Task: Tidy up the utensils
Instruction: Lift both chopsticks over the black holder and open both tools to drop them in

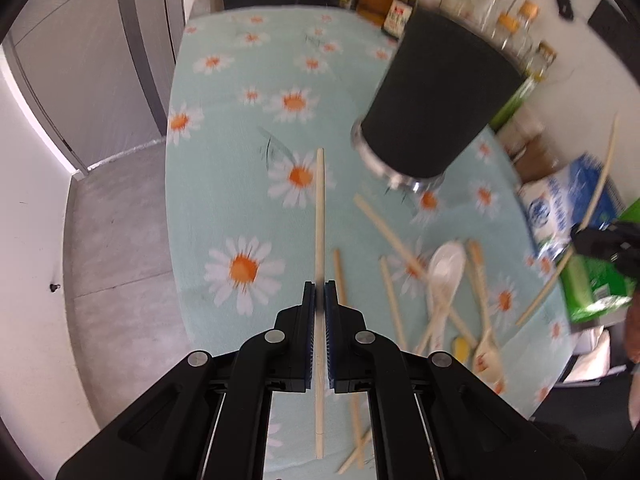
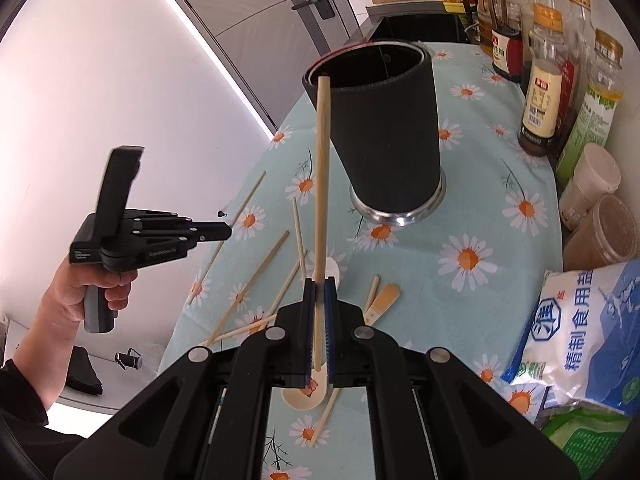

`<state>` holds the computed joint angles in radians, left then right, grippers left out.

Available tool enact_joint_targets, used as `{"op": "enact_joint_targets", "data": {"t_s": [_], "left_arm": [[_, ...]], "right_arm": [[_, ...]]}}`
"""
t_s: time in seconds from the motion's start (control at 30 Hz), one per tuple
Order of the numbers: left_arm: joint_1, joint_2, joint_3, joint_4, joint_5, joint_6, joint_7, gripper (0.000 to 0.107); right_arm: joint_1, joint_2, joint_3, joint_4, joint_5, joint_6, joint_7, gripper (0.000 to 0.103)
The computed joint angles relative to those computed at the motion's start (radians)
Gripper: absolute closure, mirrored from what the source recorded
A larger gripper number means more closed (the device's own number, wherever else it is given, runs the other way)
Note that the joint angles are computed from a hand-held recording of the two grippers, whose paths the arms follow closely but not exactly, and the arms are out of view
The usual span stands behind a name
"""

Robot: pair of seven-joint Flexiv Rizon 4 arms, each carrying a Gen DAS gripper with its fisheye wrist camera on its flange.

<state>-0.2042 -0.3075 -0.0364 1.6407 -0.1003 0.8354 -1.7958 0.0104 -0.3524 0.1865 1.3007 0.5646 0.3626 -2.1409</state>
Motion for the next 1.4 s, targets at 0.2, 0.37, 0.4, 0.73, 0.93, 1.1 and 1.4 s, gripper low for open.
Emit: {"op": "enact_joint_targets", "data": {"t_s": [0.2, 0.37, 0.4, 0.73, 0.93, 1.1, 1.4], "left_arm": [[0.001, 0.005, -0.034, 0.018, -0.100, 0.215, -0.006, 0.103], [-0.013, -0.016, -0.052, -0.007, -0.127, 0.385, 0.007, 0.103], [-0.014, -0.022, -0.055, -0.017, -0.131, 0.411, 0.013, 0.103], [-0.043, -0.130, -0.061, -0.144, -0.157, 0.665, 0.051, 0.103], [-0.036, -0.210, -0.083, -0.232, -0.167, 0.755, 0.069, 0.103], [-0.104, -0.281, 0.011, -0.317, -0.154, 0.843, 0.054, 0.103], [-0.148, -0.389, 0.081, -0.451, -0.178, 0.865, 0.060, 0.103]], "right_arm": [[0.002, -0.016, 0.010, -0.040, 0.029, 0.045, -0.025, 0.097], [0.010, -0.036, 0.018, -0.081, 0.037, 0.086, -0.026, 0.097], [0.013, -0.042, 0.020, -0.091, 0.039, 0.100, -0.026, 0.097], [0.014, -0.104, 0.046, -0.230, 0.057, 0.133, -0.005, 0.097], [0.011, -0.133, 0.058, -0.293, 0.077, 0.202, 0.047, 0.097], [0.018, -0.152, 0.067, -0.327, 0.069, 0.261, 0.069, 0.097], [0.045, -0.217, 0.069, -0.398, 0.003, 0.302, 0.137, 0.097]]}}
